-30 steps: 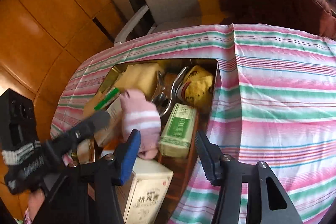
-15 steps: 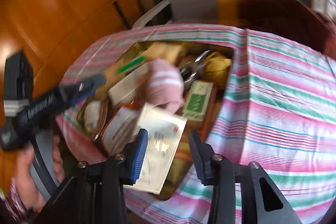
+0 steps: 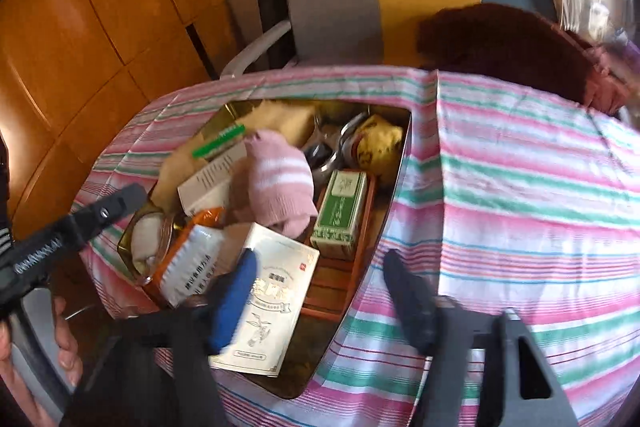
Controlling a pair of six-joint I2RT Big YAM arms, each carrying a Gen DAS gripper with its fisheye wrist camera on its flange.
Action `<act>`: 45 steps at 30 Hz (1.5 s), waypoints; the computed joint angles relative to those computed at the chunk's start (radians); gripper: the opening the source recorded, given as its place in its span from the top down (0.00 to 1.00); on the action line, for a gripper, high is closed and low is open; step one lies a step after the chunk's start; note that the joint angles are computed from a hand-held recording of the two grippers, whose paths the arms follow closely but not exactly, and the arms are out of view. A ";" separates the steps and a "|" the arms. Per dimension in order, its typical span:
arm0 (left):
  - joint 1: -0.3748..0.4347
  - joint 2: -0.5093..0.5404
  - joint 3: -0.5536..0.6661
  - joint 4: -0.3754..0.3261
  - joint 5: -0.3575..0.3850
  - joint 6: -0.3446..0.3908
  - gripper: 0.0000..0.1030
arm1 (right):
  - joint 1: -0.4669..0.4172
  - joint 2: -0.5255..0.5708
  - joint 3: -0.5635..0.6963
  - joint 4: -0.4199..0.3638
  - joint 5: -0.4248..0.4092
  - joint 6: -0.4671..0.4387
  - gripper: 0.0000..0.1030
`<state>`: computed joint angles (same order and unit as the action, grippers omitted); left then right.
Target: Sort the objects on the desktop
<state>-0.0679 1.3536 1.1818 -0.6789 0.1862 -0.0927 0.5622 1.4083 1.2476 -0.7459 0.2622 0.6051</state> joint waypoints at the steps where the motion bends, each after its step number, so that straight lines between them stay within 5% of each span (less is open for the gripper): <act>1: -0.001 -0.007 -0.003 0.003 -0.012 0.004 0.34 | 0.012 0.008 0.020 -0.014 0.025 -0.013 0.30; 3: -0.005 -0.024 -0.004 -0.003 -0.052 0.004 0.34 | 0.029 0.016 0.044 -0.030 0.063 -0.019 0.17; 11: 0.013 -0.059 0.007 -0.026 -0.064 0.004 0.34 | 0.081 0.057 0.139 -0.072 0.188 0.031 0.04; 14: 0.017 -0.065 0.011 -0.042 -0.061 0.006 0.35 | 0.087 0.068 0.152 -0.072 0.188 0.044 0.04; 25: -0.040 -0.088 -0.022 -0.053 -0.277 0.095 0.41 | 0.106 0.094 0.166 -0.104 0.259 0.063 0.03; 37: -0.042 -0.066 -0.021 -0.089 -0.229 0.079 0.43 | 0.095 0.100 0.152 -0.105 0.236 0.093 0.03; 45: -0.053 -0.068 -0.035 -0.063 -0.272 0.073 0.44 | 0.089 0.103 0.144 -0.106 0.213 0.110 0.03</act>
<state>-0.1205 1.2860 1.1470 -0.7415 -0.0861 -0.0197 0.6509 1.5117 1.3920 -0.8516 0.4753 0.7150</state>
